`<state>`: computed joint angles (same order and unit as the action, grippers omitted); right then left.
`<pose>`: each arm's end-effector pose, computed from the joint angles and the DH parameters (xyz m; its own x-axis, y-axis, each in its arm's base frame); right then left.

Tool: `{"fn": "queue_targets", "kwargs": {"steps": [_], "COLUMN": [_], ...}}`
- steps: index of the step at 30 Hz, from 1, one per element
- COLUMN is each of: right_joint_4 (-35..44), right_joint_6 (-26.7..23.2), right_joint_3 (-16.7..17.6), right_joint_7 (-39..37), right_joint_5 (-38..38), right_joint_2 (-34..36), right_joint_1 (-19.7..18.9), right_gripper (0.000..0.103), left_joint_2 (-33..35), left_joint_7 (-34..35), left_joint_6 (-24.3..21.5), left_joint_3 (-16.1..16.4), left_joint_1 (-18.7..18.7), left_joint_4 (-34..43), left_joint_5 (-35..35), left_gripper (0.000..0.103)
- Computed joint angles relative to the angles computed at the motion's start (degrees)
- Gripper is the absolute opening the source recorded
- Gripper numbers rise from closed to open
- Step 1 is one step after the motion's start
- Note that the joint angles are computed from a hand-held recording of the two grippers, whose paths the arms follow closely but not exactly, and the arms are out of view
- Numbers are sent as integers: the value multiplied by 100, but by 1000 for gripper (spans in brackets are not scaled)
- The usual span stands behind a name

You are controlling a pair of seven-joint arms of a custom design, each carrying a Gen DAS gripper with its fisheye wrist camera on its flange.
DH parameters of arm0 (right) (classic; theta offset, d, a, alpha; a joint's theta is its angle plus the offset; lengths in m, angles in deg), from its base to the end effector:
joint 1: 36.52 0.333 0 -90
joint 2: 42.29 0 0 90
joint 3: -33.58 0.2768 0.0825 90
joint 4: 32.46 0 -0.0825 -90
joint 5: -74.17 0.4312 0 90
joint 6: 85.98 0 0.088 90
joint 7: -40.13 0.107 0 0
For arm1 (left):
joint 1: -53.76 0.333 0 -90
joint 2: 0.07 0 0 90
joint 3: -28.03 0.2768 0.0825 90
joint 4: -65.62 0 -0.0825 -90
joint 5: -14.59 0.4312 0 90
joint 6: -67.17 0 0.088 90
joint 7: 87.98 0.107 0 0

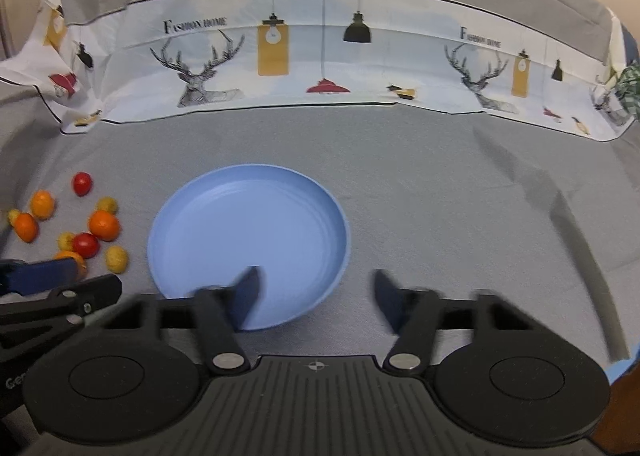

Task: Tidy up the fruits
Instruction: 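Grasp an orange with the left tool while the right tool grasps a yellow fruit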

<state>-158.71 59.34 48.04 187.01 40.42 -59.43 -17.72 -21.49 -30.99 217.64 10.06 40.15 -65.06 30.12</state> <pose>0.4667 0.3226 0.5164 -0.0001 -0.9995 -0.0316 -0.6969 0.0227 -0.7168 0.4599 -0.3023 0.5220 -0.1909 -0.9814 0.0190 -0.7159 0.1260 -0.6867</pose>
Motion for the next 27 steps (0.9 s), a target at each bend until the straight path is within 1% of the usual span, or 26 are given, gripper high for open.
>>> {"fn": "queue_targets", "kwargs": {"steps": [1, 4, 6, 8, 11, 12, 14, 17, 18, 19, 20, 21, 22, 23, 24, 25, 27], "right_joint_4": [-53, -195, -250, -184, -7, 84, 280, 723, 874, 1070, 1264, 1434, 1584, 1707, 1849, 1944, 2156], "right_joint_6": [199, 840, 1289, 1484, 1854, 2011, 2197, 2186, 2085, 1897, 1728, 1651, 1569, 1458, 1352, 1325, 1283], "right_joint_3": [-32, -7, 68, 114, 114, 107, 49, 29, 7, -21, -54, -104, -156, -219, -285, -342, -466], "right_joint_7": [20, 120, 226, 217, 157, 84, -203, -446, -522, -650, -719, -852, -961, -993, -1024, -1109, -1312], "right_joint_5": [37, -77, -266, -313, -261, -256, -106, -173, -219, -194, -174, -115, -149, -280, -415, -422, -470], "right_joint_2": [-16, -34, 26, 157, 408, 531, 795, 1297, 1456, 1632, 1810, 1983, 2122, 2238, 2374, 2473, 2690], "right_joint_1": [13, -38, -122, -142, -92, -60, 75, 270, 369, 482, 586, 670, 757, 857, 961, 1041, 1200], "right_gripper": [36, 34, 35, 35, 35, 35, 35, 35, 35, 35, 35, 35, 35, 35, 35, 35, 36], "left_joint_2": [-48, -167, -224, -261, -277, -288, -284, -164, -83, 20, 155, 250, 316, 349, 386, 396, 509], "left_joint_7": [28, 298, 359, 270, 70, -133, -297, -344, -156, 159, 535, 882, 1172, 1359, 1464, 1493, 1493], "left_joint_6": [9, 12, 84, 162, 253, 236, 282, 293, 276, 187, 9, -92, -141, -155, -200, -219, -322], "left_joint_3": [54, 291, 355, 393, 562, 597, 779, 884, 1015, 1211, 1412, 1521, 1551, 1513, 1438, 1356, 1256], "left_joint_1": [-14, -30, 151, 438, 752, 856, 851, 839, 724, 531, 321, 229, 191, 205, 258, 328, 412], "left_joint_4": [-27, -21, 15, 30, -53, -117, -273, -366, -346, -294, -177, -87, -26, -12, 22, 4, 79], "left_joint_5": [-63, -338, -301, -181, -304, -407, -834, -1208, -1471, -1894, -2414, -2784, -3002, -3087, -3084, -3048, -3068], "left_gripper": [19, 19, 19, 19, 19, 19, 19, 19, 19, 20, 20, 20, 23, 25, 36, 43, 47]}}
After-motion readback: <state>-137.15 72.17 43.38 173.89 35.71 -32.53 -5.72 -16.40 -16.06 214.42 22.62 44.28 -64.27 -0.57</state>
